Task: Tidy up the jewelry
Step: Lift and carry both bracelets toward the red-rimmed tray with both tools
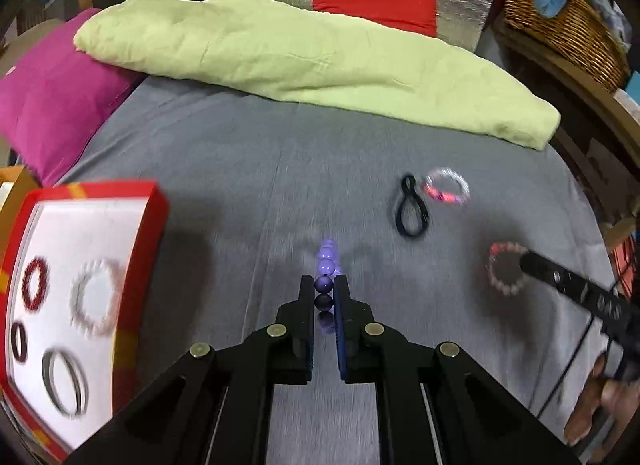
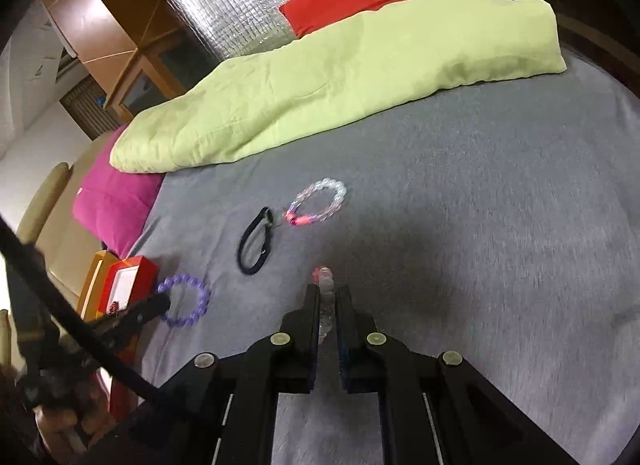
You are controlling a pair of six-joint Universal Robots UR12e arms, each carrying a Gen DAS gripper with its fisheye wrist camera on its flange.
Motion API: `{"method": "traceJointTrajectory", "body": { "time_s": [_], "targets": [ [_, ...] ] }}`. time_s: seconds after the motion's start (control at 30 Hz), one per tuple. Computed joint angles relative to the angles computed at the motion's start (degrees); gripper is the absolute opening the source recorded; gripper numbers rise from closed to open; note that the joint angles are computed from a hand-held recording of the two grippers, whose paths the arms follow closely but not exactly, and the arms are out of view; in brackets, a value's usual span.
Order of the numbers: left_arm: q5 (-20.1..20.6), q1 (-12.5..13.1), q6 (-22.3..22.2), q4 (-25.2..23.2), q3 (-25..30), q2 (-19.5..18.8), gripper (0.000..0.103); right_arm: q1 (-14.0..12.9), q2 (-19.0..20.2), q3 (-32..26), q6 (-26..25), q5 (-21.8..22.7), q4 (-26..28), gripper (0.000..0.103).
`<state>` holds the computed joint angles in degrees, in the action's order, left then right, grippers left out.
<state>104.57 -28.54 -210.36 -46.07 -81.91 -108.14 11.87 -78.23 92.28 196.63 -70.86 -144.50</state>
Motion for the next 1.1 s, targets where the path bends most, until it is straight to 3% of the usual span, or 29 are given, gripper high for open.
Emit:
{"method": "traceJointTrajectory", "body": {
  "time_s": [0.27, 0.53, 1.1],
  "targets": [
    [3.28, -1.65, -0.14, 4.17, -6.38, 3.81, 0.010, 0.79, -4.09, 4.20, 0.13, 0.29, -0.98, 0.009],
    [3.30, -1.40, -1.20, 6.90, -9.25, 5.40, 0.010, 1.64, -6.89, 6.84, 2.08, -0.13, -0.70, 0.009],
    [2.89, -1.19, -1.70, 9.95, -10.65, 6.18, 0.010, 3.32, -6.56, 5.46, 1.39, -1.79, 1.30, 0.009]
  ]
}}
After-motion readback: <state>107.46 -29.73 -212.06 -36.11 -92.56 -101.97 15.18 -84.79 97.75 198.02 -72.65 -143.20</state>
